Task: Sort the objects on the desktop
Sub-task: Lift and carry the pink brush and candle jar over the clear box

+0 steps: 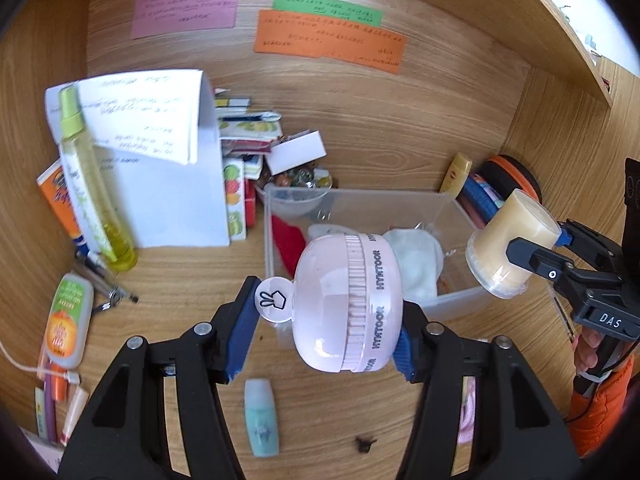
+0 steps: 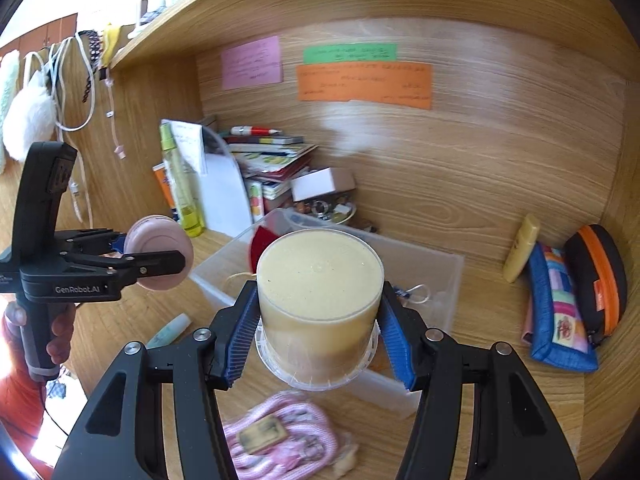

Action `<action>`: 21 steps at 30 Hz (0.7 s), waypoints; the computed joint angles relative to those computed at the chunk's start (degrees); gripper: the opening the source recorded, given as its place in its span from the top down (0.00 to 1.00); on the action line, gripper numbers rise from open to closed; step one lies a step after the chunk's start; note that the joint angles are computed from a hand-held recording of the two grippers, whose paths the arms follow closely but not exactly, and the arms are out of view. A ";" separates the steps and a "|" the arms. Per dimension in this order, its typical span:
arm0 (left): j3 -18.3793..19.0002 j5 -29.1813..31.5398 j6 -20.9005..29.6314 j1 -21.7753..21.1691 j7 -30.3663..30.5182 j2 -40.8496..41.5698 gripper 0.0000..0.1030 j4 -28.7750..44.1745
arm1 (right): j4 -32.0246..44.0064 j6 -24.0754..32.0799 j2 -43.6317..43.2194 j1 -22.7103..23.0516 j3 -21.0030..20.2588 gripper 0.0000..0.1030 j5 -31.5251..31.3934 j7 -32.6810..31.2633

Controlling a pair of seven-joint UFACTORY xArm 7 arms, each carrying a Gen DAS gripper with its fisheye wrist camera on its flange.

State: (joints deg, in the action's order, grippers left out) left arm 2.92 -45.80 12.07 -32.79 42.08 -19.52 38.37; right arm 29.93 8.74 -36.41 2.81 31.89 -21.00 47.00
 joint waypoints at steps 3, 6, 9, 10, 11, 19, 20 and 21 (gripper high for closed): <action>-0.17 -0.40 0.03 -0.24 0.34 2.11 0.44 2.02 | -0.05 -0.29 0.01 -0.34 -1.40 0.48 -0.26 -0.99; -1.08 -1.02 0.67 0.54 0.81 4.65 0.44 4.38 | 0.41 -0.64 0.78 -1.40 -1.97 0.48 -0.46 -1.84; -2.54 -1.55 1.37 1.93 0.95 7.15 0.44 6.71 | 0.82 -0.88 1.67 -2.17 -2.56 0.48 -0.57 -2.64; -3.14 -1.73 1.43 2.48 1.02 7.75 0.44 7.21 | 0.91 -1.09 2.00 -2.45 -2.76 0.48 -0.58 -2.85; -3.70 -1.76 1.59 3.04 1.05 8.54 0.44 7.93 | 1.11 -1.46 2.60 -2.92 -2.99 0.48 -0.58 -3.05; -7.56 -0.18 2.23 7.08 -0.07 12.65 0.44 10.55 | 2.66 -3.46 7.33 -5.46 -3.65 0.48 -0.40 -4.12; -7.86 0.02 2.31 7.47 -0.12 13.09 0.44 10.70 | 2.84 -3.83 7.90 -5.90 -3.46 0.48 -0.59 -4.09; -8.05 -0.22 2.48 7.75 0.27 13.44 0.44 10.85 | 3.12 -3.94 8.58 -6.21 -3.36 0.48 -0.68 -4.09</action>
